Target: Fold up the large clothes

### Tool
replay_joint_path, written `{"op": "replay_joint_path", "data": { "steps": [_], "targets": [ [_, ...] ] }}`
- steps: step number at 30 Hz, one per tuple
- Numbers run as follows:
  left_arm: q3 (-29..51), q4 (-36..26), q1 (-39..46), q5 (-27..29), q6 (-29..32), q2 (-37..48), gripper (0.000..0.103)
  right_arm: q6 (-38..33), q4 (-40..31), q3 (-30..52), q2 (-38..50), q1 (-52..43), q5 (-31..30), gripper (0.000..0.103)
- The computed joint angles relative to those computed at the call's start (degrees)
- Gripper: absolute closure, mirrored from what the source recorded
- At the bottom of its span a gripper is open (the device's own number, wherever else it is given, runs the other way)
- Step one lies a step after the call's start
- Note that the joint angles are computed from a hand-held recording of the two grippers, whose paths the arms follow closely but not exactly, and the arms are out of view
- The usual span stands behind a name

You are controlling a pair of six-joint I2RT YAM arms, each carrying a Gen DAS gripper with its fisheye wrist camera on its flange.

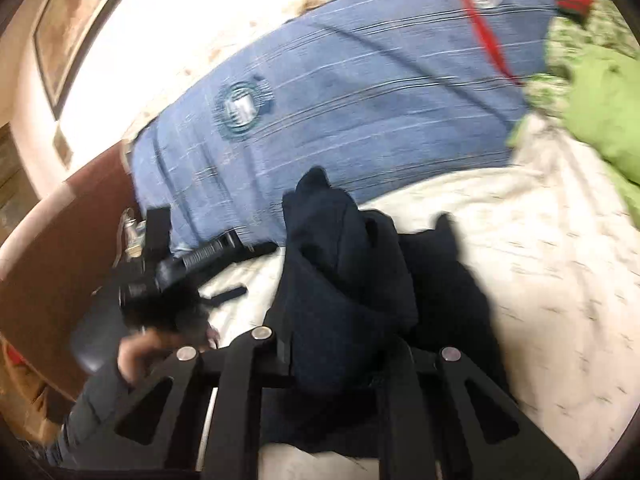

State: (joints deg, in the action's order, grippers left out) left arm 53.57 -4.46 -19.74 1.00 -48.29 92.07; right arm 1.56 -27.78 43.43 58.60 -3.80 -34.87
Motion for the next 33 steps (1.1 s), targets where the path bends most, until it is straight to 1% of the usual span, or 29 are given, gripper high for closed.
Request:
{"op": "replay_joint_path", "data": {
  "steps": [2,3,4,5,6,7,8,10,11,13,14,16,18,19,21,22,23,24,25,27,28,29,30,32,33],
  "targets": [
    [6.44,-0.51,-2.61,-0.22,3.11,5.92,0.001,-2.24,-0.59,-2.66,1.7,-4.38,0.38,0.088],
    [8.8,-0.44,-3.79,-0.79,4.45,8.12,0.001,-2.52,0.12,-4.26,3.67,-6.21,0.17,0.088],
    [12.09,-1.4,-5.38,-2.35,6.1,10.88,0.001,-2.27,2.72,-6.53,6.36,-7.34,0.5,0.088],
    [16.45,-3.7,-7.01,-4.01,7.85,14.32,0.001,-2.29,4.77,-7.82,9.03,-7.15,1.99,0.088],
    [19.31,-5.19,-7.94,-3.83,9.0,16.68,0.001,-2.09,6.83,-9.32,10.89,-7.33,2.95,0.088],
    [23.92,-8.0,-9.01,-3.07,11.27,20.54,0.001,-2.77,8.86,-10.97,11.37,-7.95,3.43,0.088],
    [27.57,-11.38,-9.89,-4.65,12.28,23.19,0.001,-3.88,9.61,-11.69,11.37,-8.04,4.4,0.087],
    [34.85,-18.52,-11.69,-8.73,14.24,28.44,0.001,-3.73,9.94,-12.37,10.59,-7.5,6.48,0.087],
    [36.71,-19.97,-12.31,-9.97,14.66,29.83,0.001,-4.32,9.42,-12.55,9.67,-7.36,7.27,0.087],
    [36.83,-19.61,-12.78,-10.65,15.01,29.62,0.001,-6.22,7.81,-13.1,5.26,-6.35,11.26,0.087],
    [36.16,-18.29,-13.02,-10.99,15.3,29.0,0.001,-6.77,7.69,-13.04,4.57,-6.35,11.88,0.086],
    [37.06,-18.82,-13.69,-13.04,15.35,29.13,0.001,-7.43,6.29,-13.45,2.22,-6.86,12.42,0.086],
    [37.56,-17.94,-14.66,-15.37,16.99,29.51,0.001,-7.25,5.45,-14.67,-1.21,-7.88,12.19,0.086],
    [38.24,-18.07,-15.17,-16.15,17.8,30.09,0.001,-7.57,5.26,-15.01,-1.22,-7.7,12.59,0.086],
    [44.53,-22.56,-15.99,-16.93,18.39,34.53,0.001,-7.48,5.76,-15.01,2.1,-7.7,12.85,0.085],
    [46.21,-23.63,-16.25,-17.07,18.58,35.72,0.001,-7.17,6.42,-15.2,4.11,-7.94,13.05,0.085],
    [48.92,-25.39,-16.96,-18.2,19.03,37.68,0.001,-6.75,7.21,-15.67,4.98,-8.96,12.04,0.083],
    [51.5,-27.27,-17.5,-18.91,19.62,39.28,0.001,-6.91,7.14,-16.15,4.53,-9.72,11.39,0.077],
    [56.02,-30.66,-18.48,-20.18,21.09,41.78,0.001,-7.21,6.57,-15.91,4.44,-9.96,11.45,0.075],
    [58.13,-31.23,-19.56,-20.8,24.58,42.62,0.001,-7.07,5.75,-15.11,4.64,-10.21,10.92,0.071],
    [55.82,-29.13,-20.2,-21.11,26.38,40.64,0.001,-6.95,4.53,-14.36,4.61,-11.2,9.5,0.069],
    [53.05,-27.02,-20.5,-21.18,26.79,38.5,0.001,-6.71,3.02,-13.64,4.13,-12.38,7.92,0.063],
    [49.95,-24.99,-20.73,-21.52,26.84,35.98,0.001,-6.83,1.14,-12.79,3.34,-13.88,6.24,0.047],
    [41.53,-21.3,-21.47,-24.55,24.59,28.61,0.001,-7.08,-3.25,-10.94,-0.85,-17.02,5.23,0.024],
    [35.5,-18.34,-21.77,-25.55,22.55,23.54,0.001,-8.66,-5.59,-9.95,-2.91,-18.95,3.63,0.024]
  ]
}}
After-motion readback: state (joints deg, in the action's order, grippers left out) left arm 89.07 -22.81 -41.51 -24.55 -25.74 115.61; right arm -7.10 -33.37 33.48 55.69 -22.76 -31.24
